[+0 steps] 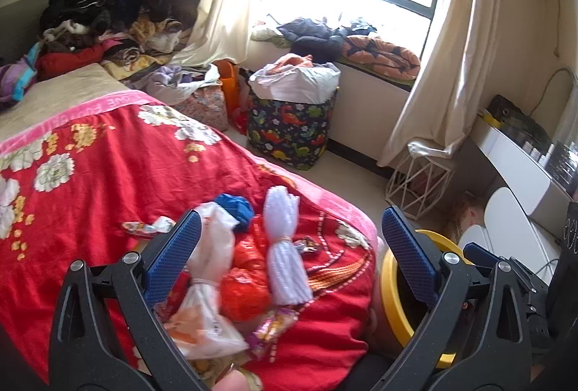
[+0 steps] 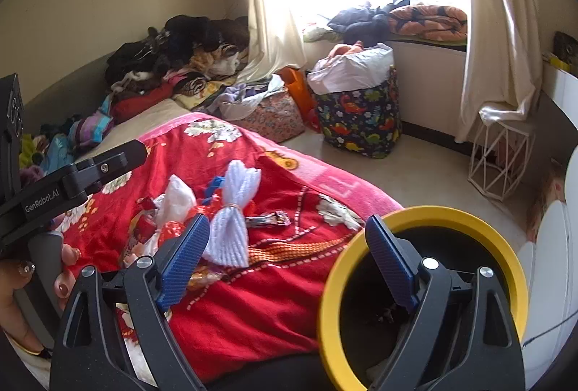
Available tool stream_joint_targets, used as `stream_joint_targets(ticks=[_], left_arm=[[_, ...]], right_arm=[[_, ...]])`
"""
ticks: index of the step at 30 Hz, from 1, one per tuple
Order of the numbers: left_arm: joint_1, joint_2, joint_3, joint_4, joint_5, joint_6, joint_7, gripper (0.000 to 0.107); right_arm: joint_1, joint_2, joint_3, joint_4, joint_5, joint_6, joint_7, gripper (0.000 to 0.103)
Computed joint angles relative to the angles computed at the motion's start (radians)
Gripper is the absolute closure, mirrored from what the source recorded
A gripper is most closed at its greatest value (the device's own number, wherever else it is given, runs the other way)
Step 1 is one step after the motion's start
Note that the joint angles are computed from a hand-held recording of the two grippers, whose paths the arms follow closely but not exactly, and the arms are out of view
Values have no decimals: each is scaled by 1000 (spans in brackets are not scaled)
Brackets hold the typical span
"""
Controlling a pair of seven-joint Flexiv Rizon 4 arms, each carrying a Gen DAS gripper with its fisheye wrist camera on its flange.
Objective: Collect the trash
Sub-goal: 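Move both open tools back over the trash on the bedspread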
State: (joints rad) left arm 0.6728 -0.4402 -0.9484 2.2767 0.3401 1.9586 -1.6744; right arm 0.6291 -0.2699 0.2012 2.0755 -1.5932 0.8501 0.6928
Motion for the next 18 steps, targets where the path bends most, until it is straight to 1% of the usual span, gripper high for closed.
stream_joint_targets(ticks=[6,18], left_arm=[[39,-4,8,1,5,4,-4,15],[117,-22,15,17,-3,-13,27,15]], right_arm=[[1,-54,-19,-63,-14,50,-45,18],[25,-158,-68,-169,22,126,-146,18]])
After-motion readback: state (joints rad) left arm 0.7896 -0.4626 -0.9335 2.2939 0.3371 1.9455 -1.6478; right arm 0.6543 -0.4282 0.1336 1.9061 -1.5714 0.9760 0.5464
